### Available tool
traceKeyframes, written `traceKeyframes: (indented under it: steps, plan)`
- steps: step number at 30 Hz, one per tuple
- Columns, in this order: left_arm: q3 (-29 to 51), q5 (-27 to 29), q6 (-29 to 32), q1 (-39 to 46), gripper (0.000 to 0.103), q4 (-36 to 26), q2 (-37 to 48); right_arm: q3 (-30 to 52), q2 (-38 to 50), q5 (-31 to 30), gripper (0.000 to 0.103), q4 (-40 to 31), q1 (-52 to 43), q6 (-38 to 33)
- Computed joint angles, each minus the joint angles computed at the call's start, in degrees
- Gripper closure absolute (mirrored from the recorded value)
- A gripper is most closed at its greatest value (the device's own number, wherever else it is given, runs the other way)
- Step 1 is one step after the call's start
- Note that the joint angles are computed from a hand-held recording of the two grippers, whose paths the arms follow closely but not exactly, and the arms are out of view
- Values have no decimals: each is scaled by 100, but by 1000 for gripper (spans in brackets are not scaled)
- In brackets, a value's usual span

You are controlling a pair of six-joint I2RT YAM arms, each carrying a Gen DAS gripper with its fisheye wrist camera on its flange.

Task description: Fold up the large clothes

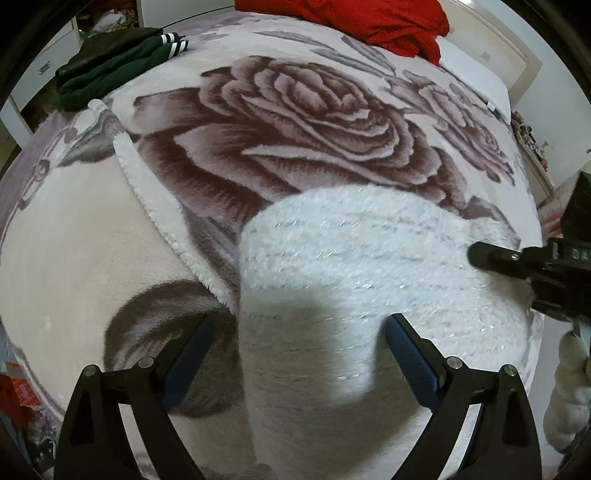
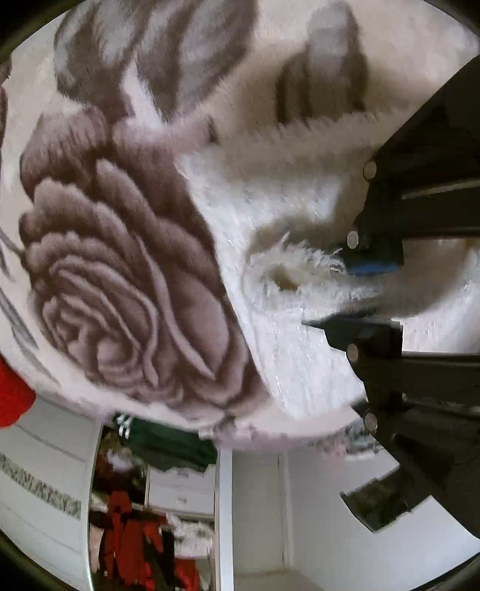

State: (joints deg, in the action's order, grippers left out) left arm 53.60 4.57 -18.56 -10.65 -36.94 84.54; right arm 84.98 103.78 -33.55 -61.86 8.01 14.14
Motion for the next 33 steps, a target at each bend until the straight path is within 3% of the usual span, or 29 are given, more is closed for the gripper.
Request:
traceKeyframes:
  steps: [4,8,14,17,18,21,23,25,29,31,33]
  plan:
    - [150,58,-53,60,7,-199,-330,196,-581,-259,88,-205,-170,480]
    - [179,298,-190,79,6,-24,-88,740,-900,-189,88,-551,-568,537]
    - [362,223,68,-58,0,338,746,569,328,979,88,-521,-778,-14]
    - [356,201,251,13,0,381,818,325,539,1061,84,-289,-622,-221]
    - [352,155,289,19,0,368,811,445,592,868,82,-428,-701,-251]
    - [264,151,312,94,0,355,738,593,623,-90,63,-932,-1145,-249]
    - [201,195,288,143,0,339,676,431,432,-594,51,-1253,-1435,-520]
    - [173,143,276,123,0,307,613,133,162,-881,46,-1655,-1692,-993]
    - [205,-92,293,-4,0,189,514,-669,-172,-1048,43,-2255,-1880,-1978]
    - [176,-245,302,-48,0,122,385,-1072,-313,-1038,43,-2116,-1798,-2081]
    - [118,-372,282,-72,0,-107,140,-1374,-575,-1039,59,-1753,-1687,-1968]
